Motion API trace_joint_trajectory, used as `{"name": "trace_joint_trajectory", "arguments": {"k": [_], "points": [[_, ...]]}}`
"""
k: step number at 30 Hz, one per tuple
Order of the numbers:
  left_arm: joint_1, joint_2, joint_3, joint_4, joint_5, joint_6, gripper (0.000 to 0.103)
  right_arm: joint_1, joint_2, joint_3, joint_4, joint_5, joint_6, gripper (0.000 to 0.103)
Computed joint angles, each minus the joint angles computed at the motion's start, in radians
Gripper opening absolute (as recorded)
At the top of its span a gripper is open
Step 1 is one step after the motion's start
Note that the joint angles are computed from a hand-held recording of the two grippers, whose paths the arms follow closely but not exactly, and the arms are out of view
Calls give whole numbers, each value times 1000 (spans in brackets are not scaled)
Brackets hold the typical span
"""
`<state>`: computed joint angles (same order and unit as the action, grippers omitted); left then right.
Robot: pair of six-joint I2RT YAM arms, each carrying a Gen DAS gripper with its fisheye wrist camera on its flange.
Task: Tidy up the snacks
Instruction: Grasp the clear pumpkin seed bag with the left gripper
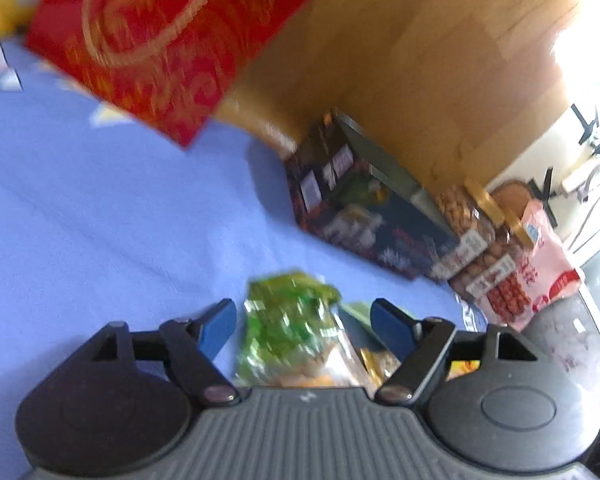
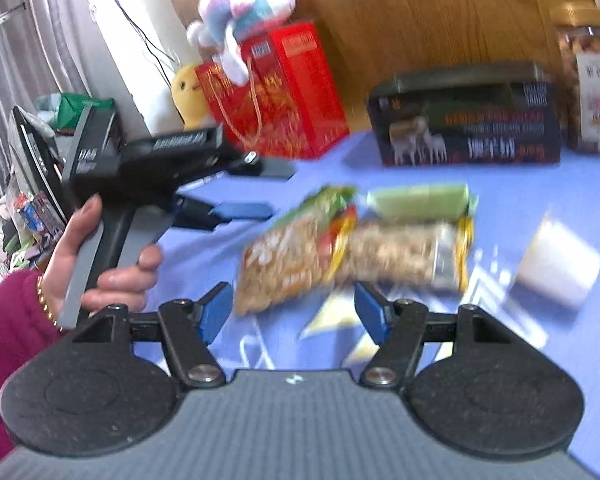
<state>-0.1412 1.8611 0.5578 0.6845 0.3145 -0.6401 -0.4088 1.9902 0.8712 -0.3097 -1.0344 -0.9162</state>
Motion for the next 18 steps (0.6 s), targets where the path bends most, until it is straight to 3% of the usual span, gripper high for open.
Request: {"name": "trace_joint_trajectory", "arguments": {"k": [3,6,12,18], "points": [[-50,-44,-41,-11,-53,-6,74,8,9,5,-4,-3,18,58],[-70,-73,-149,96,-20,-66,74,18,30,21,-36,-18,16,52],[-193,-153,-340,250,-78,-147,75,-11,18,-7,-55,-27,-35,52],[-229,-135,-414,383,-71,-231,73,-57,27,-4,-117,-39,-102,53]]}}
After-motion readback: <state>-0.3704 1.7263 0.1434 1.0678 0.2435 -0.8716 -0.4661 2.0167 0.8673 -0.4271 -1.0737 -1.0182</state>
